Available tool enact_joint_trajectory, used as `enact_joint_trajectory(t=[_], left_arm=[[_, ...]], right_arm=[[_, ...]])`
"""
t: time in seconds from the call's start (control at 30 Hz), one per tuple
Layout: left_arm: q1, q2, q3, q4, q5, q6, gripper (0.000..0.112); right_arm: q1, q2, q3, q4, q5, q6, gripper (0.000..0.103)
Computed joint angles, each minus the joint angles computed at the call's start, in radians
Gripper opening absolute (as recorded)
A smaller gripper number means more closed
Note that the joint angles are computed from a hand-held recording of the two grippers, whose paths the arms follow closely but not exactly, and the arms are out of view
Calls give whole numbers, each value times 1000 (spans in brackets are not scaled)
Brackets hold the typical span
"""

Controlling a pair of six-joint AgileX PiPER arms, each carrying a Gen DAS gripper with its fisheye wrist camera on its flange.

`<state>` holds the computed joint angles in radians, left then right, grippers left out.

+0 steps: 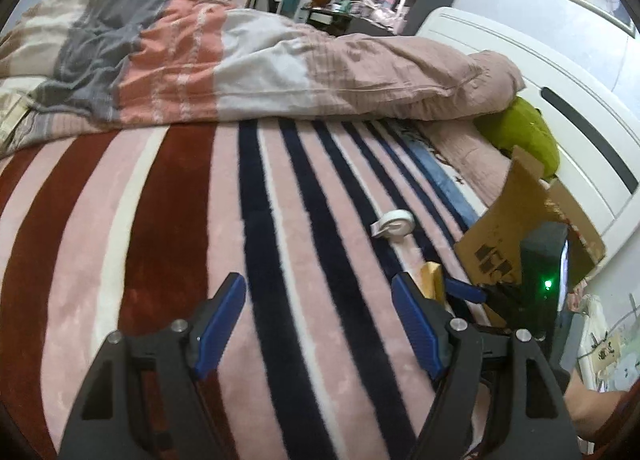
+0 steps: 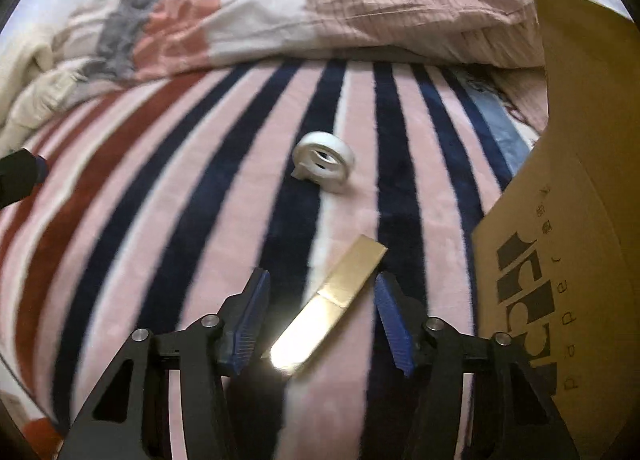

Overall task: Organize rigid objects
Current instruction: 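Grasp the gold lipstick with the right gripper, then carry the lipstick into the cardboard box and release it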

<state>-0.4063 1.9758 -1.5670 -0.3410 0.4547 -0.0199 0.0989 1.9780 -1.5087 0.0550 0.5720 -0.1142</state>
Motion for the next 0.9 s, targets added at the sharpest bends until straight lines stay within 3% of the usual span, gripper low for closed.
enact_joint_trajectory(t=[0.13,0.2,0.27,0.4,0.47,0.6,0.67,0.73,0.83,0.9], left_arm=[[5,-11,53,-63,-35,51,72],[9,-27,87,-100,-55,85,72],[15,-41,117,-135,-72,111,72],[25,-57,152,-167,-91,127,72],[21,-59,151,-141,-92,100,72],[42,-53,151,-349,-54,310,72],[45,-44,125,-387,-6,349,72],[31,-48,100,-338,7,285,72],[14,-77,93,-403,21,305,72],[-22,-99,58,-329,26,230,64]], right_arm=[[8,17,-11,-10,12,0,35],[9,12,-9,10,12,-49,14],[6,4,-8,86,28,-154,14],[-18,-3,-25,308,138,-449,13],[-17,5,-38,300,175,-453,14],[-15,0,-26,289,173,-435,13],[-10,-24,-10,282,166,-444,13],[-31,-61,-1,369,190,-536,13],[-62,-106,-24,505,261,-652,13],[-87,-134,-45,597,324,-732,13]])
